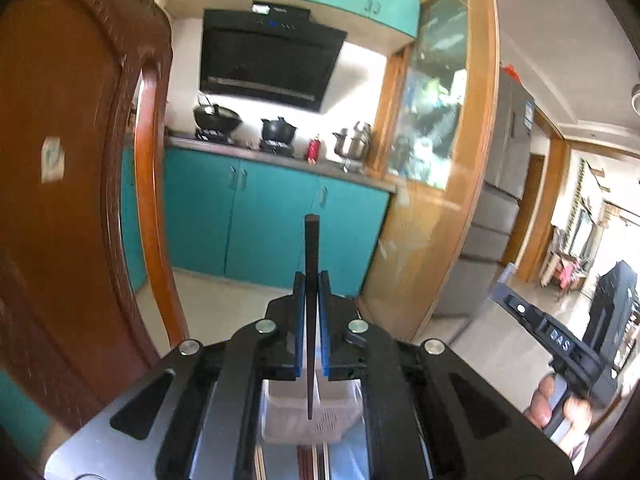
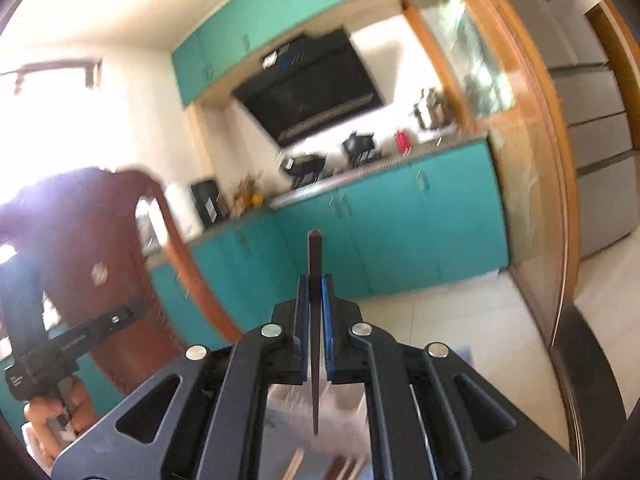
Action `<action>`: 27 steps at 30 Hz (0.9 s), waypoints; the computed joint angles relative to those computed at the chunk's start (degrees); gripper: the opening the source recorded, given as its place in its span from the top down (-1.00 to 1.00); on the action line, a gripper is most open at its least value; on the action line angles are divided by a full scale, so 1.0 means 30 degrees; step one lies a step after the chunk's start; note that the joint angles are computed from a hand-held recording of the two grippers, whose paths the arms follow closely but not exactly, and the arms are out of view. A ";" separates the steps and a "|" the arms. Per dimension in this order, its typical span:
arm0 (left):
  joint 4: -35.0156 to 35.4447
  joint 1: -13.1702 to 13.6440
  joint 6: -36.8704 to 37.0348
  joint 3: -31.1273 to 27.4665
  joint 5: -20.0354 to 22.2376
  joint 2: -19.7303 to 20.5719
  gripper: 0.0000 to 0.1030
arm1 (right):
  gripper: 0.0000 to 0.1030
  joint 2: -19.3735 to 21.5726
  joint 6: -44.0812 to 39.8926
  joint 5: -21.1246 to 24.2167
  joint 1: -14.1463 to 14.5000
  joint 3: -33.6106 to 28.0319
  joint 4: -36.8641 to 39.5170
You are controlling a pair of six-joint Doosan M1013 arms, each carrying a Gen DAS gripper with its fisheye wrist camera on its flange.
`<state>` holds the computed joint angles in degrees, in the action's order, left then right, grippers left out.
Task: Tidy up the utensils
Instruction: 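Lower both chopsticks into the holder and open both grippers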
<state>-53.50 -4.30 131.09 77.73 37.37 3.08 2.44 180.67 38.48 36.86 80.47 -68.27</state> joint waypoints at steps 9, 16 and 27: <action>0.2987 -0.1176 -0.2589 -0.0571 -0.1945 0.1378 0.87 | 0.87 0.0432 0.4240 -0.0534 -0.1051 0.0731 -0.2445; 0.4651 -0.1508 -0.3817 -0.0254 -0.1614 0.2006 0.87 | 0.87 0.0238 0.8780 0.0412 -0.0905 0.1448 -0.6583; 0.3526 -0.1178 -0.2788 0.1050 -0.0687 0.2254 0.86 | 0.87 0.1587 0.5742 0.0438 -0.0783 0.1154 -0.6006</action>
